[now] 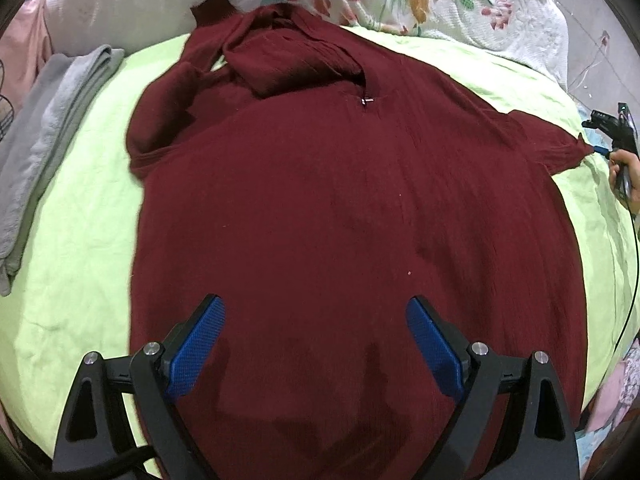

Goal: Fold large clothes
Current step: 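Grasp the sweater sleeve cuff with the right gripper and lift it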

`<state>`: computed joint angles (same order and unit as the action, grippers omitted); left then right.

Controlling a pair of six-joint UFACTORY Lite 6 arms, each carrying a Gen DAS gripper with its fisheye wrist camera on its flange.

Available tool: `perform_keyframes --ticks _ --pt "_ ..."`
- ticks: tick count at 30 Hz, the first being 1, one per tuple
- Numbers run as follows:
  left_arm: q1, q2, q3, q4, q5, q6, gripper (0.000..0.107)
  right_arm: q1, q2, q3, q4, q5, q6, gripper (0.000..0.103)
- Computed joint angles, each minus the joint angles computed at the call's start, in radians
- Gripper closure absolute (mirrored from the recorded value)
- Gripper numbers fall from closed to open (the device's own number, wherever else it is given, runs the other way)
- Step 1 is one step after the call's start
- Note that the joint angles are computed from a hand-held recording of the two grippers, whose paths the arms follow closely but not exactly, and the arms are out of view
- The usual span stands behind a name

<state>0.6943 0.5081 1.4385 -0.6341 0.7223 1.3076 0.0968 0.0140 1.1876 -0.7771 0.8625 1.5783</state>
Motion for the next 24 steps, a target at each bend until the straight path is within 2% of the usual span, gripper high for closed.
perform_keyframes --ticks 2,4,5,6,12,15,19,24 --pt "-0.025 0.013 -0.005 0.002 -0.018 -0.017 0.014 -0.11 0.019 -0.018 0.084 -0.083 -0.071 0.051" --pt "-0.039 0.027 0.0 0.006 -0.023 -0.026 0.014 -0.162 0.016 -0.049 0.111 -0.131 -0.099 0.078" --pt "-0.05 0.032 -0.001 0.009 -0.031 -0.03 0.014 -0.163 0.016 -0.05 0.091 -0.125 -0.091 0.084" --pt "-0.053 0.031 -0.004 0.009 -0.033 -0.028 0.014 -0.16 0.003 -0.057 0.072 -0.127 -0.084 0.096" --pt "-0.035 0.032 0.005 -0.034 -0.009 0.017 0.014 0.01 -0.144 -0.155 -0.072 -0.259 0.094 0.097" --pt "-0.014 0.039 0.03 -0.037 0.025 0.008 0.014 0.168 -0.108 -0.128 -0.148 -0.308 0.215 0.097" --pt "0.027 0.041 0.062 -0.051 0.07 0.021 0.014 0.375 0.056 -0.023 -0.289 -0.382 0.453 0.097" --pt "0.074 0.079 0.137 -0.058 0.129 0.021 0.014 0.549 0.412 0.264 -0.483 -0.528 0.773 0.097"
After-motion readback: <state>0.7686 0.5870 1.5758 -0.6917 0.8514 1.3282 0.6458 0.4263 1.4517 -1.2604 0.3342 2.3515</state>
